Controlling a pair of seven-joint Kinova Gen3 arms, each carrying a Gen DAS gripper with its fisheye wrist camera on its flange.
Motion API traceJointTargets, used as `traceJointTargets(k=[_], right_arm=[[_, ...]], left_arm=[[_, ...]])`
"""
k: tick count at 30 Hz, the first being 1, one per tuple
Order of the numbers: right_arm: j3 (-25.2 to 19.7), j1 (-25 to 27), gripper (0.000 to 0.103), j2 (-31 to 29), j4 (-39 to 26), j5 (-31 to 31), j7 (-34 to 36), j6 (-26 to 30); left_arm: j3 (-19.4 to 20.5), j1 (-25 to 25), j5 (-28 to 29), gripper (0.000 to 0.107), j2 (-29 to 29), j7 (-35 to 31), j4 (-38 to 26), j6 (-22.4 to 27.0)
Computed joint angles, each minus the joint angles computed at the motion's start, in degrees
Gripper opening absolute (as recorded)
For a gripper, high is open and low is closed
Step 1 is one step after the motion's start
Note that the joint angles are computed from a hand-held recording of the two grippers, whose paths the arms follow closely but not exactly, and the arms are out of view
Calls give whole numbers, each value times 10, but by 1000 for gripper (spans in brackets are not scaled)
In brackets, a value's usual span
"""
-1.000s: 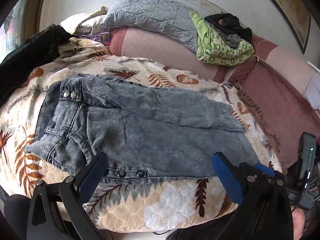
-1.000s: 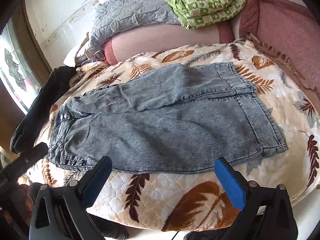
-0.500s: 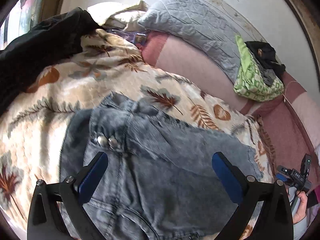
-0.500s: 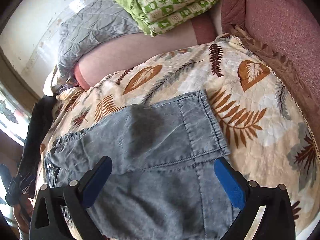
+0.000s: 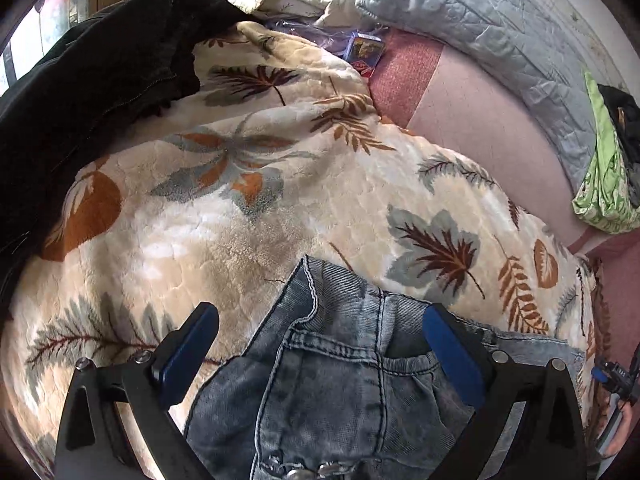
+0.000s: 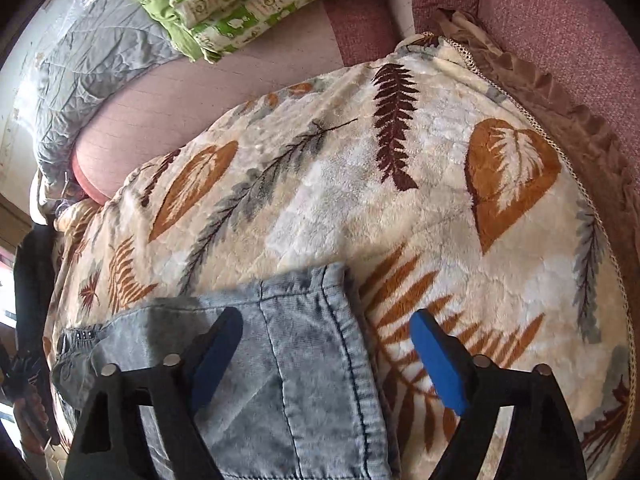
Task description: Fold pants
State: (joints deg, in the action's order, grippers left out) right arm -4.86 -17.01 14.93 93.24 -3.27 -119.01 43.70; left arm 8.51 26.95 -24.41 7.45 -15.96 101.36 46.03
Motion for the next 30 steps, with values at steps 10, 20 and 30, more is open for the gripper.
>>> traceJointTargets(k=[10, 20, 30], right_arm=[[-6, 11, 51, 77, -66, -26, 50, 41], [1, -9, 27, 74, -69, -1, 51, 47], [20, -66, 19, 39, -64, 89, 1, 26]], left_arm=[[-17, -31, 91, 63, 43, -91, 1, -43], [-27, -34, 113, 10, 65, -135, -26, -32], [-89, 97, -77, 3, 73, 0, -60, 37]])
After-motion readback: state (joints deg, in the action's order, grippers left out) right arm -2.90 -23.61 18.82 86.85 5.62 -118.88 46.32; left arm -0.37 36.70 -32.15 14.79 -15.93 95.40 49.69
